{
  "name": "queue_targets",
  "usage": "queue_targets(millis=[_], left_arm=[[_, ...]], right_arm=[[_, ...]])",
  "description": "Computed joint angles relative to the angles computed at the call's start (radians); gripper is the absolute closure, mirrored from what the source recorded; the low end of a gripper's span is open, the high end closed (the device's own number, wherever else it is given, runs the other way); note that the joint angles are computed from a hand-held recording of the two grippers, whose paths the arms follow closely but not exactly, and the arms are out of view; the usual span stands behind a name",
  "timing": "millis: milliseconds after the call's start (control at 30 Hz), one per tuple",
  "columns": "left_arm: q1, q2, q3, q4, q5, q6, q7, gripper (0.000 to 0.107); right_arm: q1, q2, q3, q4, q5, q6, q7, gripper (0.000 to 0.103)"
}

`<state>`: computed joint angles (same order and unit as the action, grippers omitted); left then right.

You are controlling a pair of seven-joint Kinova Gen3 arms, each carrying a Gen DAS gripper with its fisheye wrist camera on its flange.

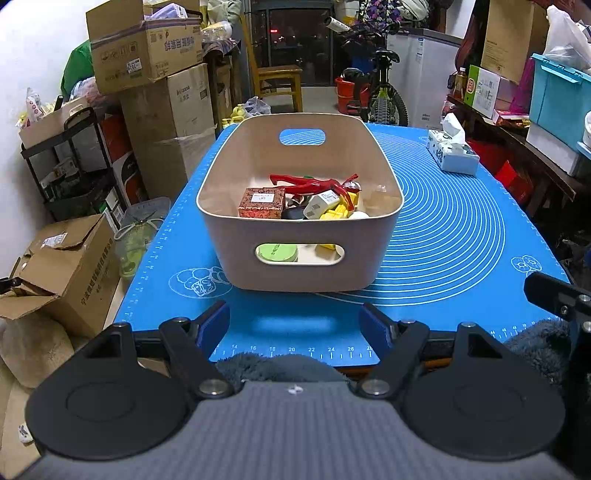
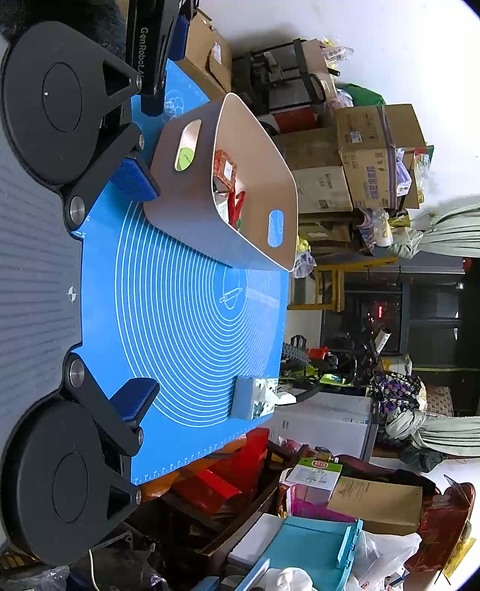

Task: Organize rigid objects

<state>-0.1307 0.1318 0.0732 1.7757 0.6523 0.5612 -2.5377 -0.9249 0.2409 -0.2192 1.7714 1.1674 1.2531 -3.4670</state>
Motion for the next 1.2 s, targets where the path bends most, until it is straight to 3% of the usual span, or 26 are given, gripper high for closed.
queue_targets(millis=[1200], left_arm=[[0.005,0.002,0.004,0.001,-0.011,-0.012,-0.006,0.03]], right_arm=[[-0.001,-0.003,-0.003,0.007,-0.005,0.016,-0.005,0.002]])
